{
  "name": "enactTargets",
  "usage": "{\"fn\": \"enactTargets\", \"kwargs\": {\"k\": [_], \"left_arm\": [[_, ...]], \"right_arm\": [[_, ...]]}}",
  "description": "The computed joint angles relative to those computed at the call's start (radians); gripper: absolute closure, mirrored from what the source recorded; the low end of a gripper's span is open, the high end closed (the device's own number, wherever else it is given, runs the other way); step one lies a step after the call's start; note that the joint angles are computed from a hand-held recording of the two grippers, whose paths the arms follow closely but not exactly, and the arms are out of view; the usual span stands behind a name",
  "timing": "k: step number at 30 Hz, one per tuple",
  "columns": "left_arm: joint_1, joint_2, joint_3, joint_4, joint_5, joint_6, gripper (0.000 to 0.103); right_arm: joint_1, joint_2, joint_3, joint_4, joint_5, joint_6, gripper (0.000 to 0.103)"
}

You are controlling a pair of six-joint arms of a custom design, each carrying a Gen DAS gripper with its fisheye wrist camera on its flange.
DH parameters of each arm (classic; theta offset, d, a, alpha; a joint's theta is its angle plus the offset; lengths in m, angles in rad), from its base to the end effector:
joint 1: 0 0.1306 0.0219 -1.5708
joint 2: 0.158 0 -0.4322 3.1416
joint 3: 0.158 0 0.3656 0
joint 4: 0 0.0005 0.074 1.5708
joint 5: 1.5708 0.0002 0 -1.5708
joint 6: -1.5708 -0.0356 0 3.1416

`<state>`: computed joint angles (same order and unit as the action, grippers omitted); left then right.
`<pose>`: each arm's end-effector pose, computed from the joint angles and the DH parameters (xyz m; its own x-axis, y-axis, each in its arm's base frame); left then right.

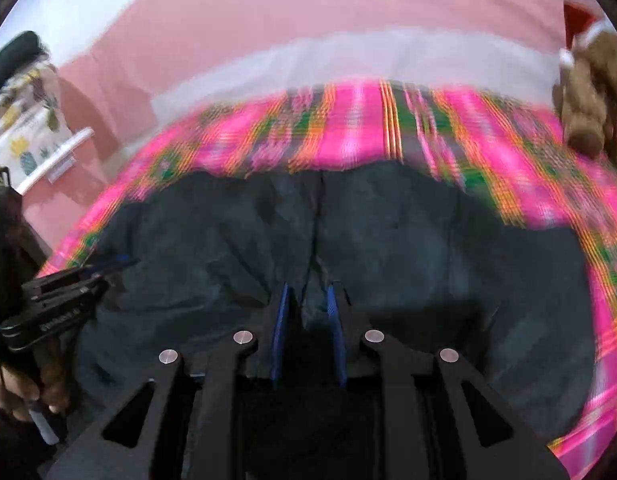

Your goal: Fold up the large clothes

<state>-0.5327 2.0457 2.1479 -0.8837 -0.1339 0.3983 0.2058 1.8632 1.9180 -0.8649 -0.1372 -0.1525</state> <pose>0.6212 -0.3613 0.4393 -0.7228 -0.0201 -0.6908 0.1534 0.9700 -0.1887 0.6357 0.1372 0.4604 -0.7456 -0.0019 -0.6664 -0.1836 0.9619 0.2026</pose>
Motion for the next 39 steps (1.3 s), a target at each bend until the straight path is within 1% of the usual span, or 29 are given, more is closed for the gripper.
{"fn": "enactTargets", "kwargs": {"k": [3, 5, 7, 8, 9, 10, 13, 16, 18, 20, 21, 23, 26, 33, 39], "left_arm": [[-0.004, 0.012, -0.001, 0.015, -0.010, -0.014, 0.073], [-0.007, 0.015, 0.005, 0.011, -0.021, -0.021, 0.073], [-0.005, 0.013, 0.022, -0.018, -0.015, -0.013, 0.073], [-0.005, 0.005, 0.029, -0.040, -0.013, -0.002, 0.074], [-0.006, -0.018, 0.011, -0.036, -0.007, 0.011, 0.074], [-0.008, -0.053, -0.032, -0.008, 0.001, 0.015, 0.074], [-0.025, -0.141, -0.135, 0.061, 0.013, 0.001, 0.074], [-0.041, -0.175, -0.192, 0.075, 0.059, -0.005, 0.074], [-0.050, -0.160, -0.196, 0.047, 0.068, -0.012, 0.074], [-0.054, -0.123, -0.173, -0.005, 0.064, 0.003, 0.074], [-0.055, -0.112, -0.171, -0.013, 0.059, 0.008, 0.074], [-0.062, -0.103, -0.167, -0.007, 0.034, -0.007, 0.074], [-0.070, -0.068, -0.119, -0.046, -0.002, -0.013, 0.074], [-0.072, -0.058, -0.124, -0.030, -0.016, -0.002, 0.074], [-0.074, -0.031, -0.072, -0.077, -0.023, 0.008, 0.074]], "right_arm": [[-0.006, 0.017, -0.013, 0.018, 0.010, 0.010, 0.085], [0.003, 0.019, -0.009, 0.012, 0.041, 0.021, 0.085], [0.007, 0.014, 0.006, -0.010, 0.058, 0.015, 0.085], [0.008, 0.004, 0.012, -0.023, 0.065, 0.003, 0.082], [0.010, -0.020, 0.003, -0.022, 0.071, -0.004, 0.082], [0.012, -0.048, -0.018, -0.006, 0.072, -0.001, 0.082], [0.027, -0.132, -0.089, 0.037, 0.016, 0.020, 0.081], [0.046, -0.161, -0.141, 0.036, -0.027, 0.046, 0.080], [0.057, -0.150, -0.165, 0.015, -0.014, 0.047, 0.080], [0.055, -0.119, -0.163, -0.017, -0.003, 0.038, 0.080], [0.051, -0.109, -0.173, -0.011, 0.001, 0.040, 0.081], [0.051, -0.104, -0.191, 0.009, 0.024, 0.050, 0.081], [0.053, -0.086, -0.192, 0.013, 0.045, 0.044, 0.081], [0.053, -0.081, -0.210, 0.030, 0.053, 0.033, 0.081], [0.061, -0.070, -0.192, 0.012, 0.068, 0.026, 0.081]]}}
